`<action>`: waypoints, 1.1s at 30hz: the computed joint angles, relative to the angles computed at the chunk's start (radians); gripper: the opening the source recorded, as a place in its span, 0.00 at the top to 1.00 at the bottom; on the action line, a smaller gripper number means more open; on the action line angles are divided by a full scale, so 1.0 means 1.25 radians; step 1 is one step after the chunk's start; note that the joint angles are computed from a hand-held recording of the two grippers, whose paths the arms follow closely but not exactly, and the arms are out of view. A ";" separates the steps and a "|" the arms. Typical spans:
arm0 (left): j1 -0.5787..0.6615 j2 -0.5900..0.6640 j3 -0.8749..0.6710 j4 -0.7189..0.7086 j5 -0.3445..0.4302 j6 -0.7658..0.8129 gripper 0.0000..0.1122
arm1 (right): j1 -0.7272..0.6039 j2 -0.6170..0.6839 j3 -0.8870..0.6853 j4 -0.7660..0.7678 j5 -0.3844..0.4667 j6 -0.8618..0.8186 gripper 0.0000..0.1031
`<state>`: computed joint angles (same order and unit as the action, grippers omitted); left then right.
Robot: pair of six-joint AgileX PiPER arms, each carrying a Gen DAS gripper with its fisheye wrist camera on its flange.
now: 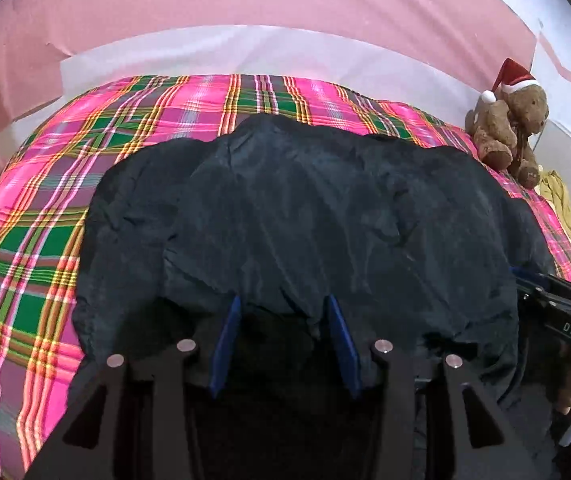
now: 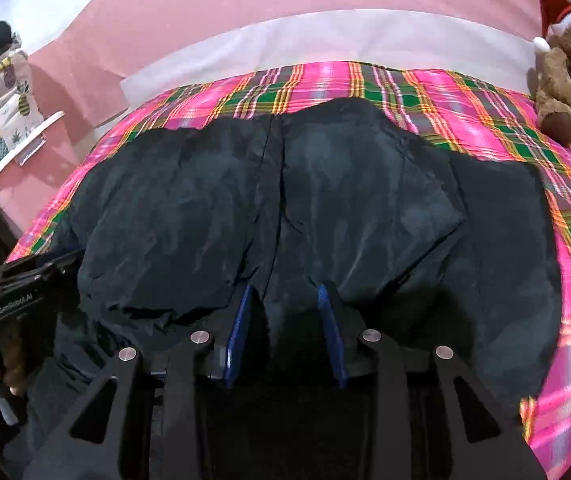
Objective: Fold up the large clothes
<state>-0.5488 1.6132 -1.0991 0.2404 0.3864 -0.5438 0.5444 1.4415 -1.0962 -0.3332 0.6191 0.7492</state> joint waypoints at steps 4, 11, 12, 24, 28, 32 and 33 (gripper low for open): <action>-0.026 -0.091 0.057 -0.078 -0.009 0.067 0.60 | 0.078 -0.065 0.025 -0.055 0.022 0.076 0.65; -0.077 -0.002 0.059 -0.081 -0.028 0.060 0.60 | 0.064 0.030 0.077 -0.018 -0.061 0.062 0.66; -0.075 0.008 0.054 -0.081 -0.032 0.056 0.60 | 0.068 0.028 0.079 -0.022 -0.059 0.072 0.67; -0.130 0.019 0.059 0.165 -0.023 -0.195 0.60 | 0.098 0.036 0.074 -0.108 -0.034 0.157 0.67; -0.145 0.013 0.051 0.209 0.000 -0.241 0.59 | 0.104 0.020 0.055 -0.081 0.001 0.141 0.67; -0.181 -0.050 0.054 0.228 0.071 -0.294 0.60 | 0.177 -0.060 0.053 -0.134 0.099 0.225 0.65; -0.189 -0.073 0.062 0.225 0.082 -0.296 0.60 | 0.212 -0.092 0.057 -0.157 0.135 0.251 0.65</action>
<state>-0.7845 1.5219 -1.0215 0.5215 0.4893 -0.9140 0.8094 1.3266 -1.0253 -0.5293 0.7875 1.0626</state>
